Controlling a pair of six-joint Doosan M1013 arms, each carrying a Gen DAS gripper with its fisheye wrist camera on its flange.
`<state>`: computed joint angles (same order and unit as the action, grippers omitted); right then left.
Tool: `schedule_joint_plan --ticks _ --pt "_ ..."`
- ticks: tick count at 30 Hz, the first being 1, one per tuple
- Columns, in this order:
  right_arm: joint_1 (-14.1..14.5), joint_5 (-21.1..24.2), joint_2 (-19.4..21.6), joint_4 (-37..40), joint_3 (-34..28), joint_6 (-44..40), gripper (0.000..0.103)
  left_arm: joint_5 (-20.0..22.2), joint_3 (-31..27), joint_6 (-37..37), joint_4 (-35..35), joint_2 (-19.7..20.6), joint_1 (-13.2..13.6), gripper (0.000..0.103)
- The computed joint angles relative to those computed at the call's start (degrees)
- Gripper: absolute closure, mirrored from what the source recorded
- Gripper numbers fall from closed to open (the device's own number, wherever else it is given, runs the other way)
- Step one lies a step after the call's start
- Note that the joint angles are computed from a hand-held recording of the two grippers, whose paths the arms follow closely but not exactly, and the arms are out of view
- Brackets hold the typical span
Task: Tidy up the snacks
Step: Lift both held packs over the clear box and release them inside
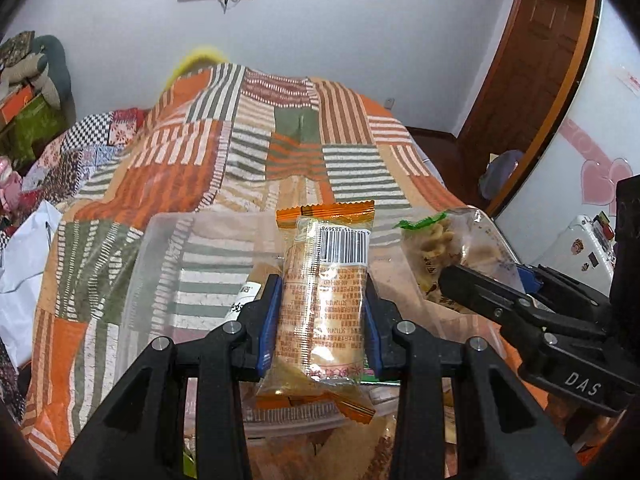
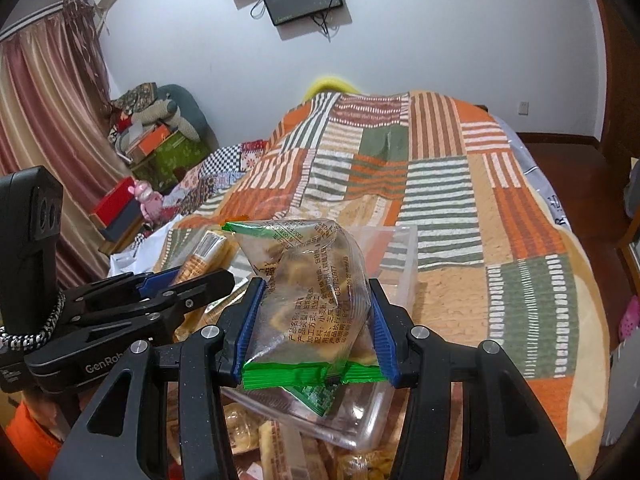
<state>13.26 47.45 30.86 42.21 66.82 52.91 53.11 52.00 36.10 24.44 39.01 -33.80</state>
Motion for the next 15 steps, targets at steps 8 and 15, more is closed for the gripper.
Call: schedule_joint_plan --ticks 8,15 --pt "0.55 1.73 0.79 -1.83 -1.64 -0.57 0.053 2.25 -1.65 1.52 -3.8 1.09 0.48 0.063" --pt "0.63 -0.22 -0.83 -2.14 0.3 -2.49 0.053 0.43 1.27 0.14 -1.5 -1.15 -0.24 0.056"
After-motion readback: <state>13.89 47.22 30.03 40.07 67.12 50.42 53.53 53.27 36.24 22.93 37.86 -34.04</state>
